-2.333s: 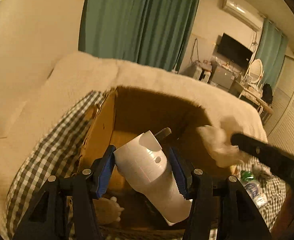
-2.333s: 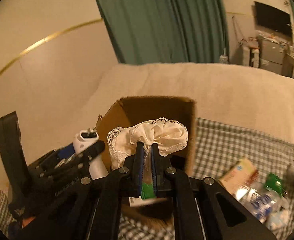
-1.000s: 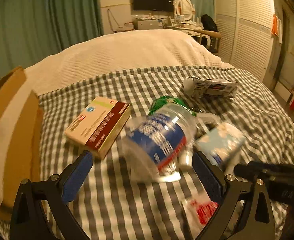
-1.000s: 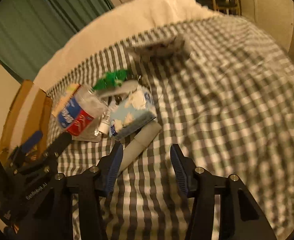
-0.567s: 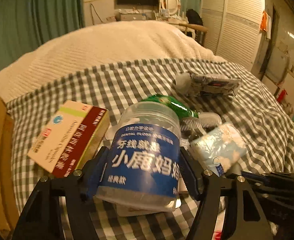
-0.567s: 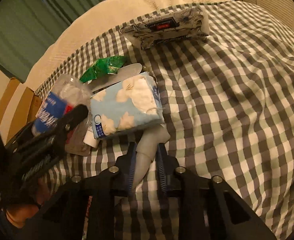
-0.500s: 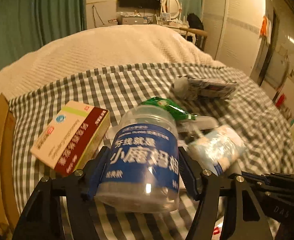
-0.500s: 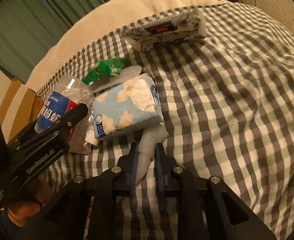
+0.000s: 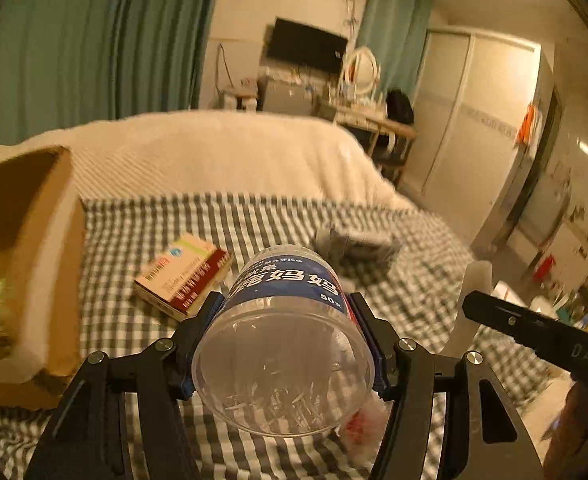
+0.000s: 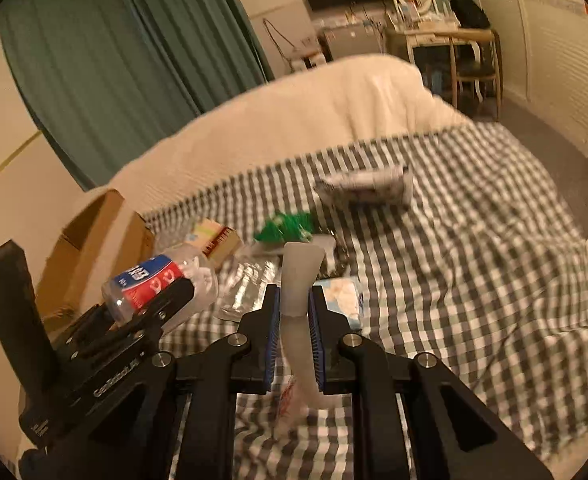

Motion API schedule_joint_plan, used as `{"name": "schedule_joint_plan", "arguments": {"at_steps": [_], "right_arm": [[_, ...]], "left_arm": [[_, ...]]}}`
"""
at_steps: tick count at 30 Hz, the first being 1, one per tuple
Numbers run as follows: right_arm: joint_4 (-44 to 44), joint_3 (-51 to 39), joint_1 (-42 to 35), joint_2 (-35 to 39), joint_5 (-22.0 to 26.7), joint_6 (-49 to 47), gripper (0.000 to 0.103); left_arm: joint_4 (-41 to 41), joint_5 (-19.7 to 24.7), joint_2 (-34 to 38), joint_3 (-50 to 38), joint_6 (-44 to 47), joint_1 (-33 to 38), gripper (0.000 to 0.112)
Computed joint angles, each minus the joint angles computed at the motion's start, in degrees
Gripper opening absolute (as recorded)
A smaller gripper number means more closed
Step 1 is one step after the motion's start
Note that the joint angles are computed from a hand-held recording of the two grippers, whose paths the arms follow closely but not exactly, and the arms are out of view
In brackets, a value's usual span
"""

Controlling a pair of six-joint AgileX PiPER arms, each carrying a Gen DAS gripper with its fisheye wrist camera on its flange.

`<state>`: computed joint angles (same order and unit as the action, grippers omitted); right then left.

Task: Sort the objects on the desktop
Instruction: 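Carry the jar and white stick into the cardboard box and release both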

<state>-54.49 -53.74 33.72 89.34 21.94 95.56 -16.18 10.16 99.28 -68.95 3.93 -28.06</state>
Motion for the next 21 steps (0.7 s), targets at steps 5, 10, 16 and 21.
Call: {"name": "schedule_joint_plan", "arguments": {"at_steps": [5,10,16,21], "right_arm": [[1.2,-3.3,5.6,-4.3,7.8,-2.5,0.014],[2.4,-10.2,11.6,-6.9,17.0,-9.2,0.014],[4.8,-22.0,16.3,-3.1,22.4,-16.9,0.014],[8.7,-37.9,19.0,6.7,25.4,-27.2,0.014]], "left_arm": [[-3.5,2.7,-8.1,2.7,0.8,2.1,0.063],[-0.3,5.8,-13.7,2.8,-3.2,5.2,0.063],[-12.5,9.0,-18.2,2.8,8.7,14.1,0.063],[-11.5,11.2,-19.7,1.6,9.4,24.3,0.063]]}}
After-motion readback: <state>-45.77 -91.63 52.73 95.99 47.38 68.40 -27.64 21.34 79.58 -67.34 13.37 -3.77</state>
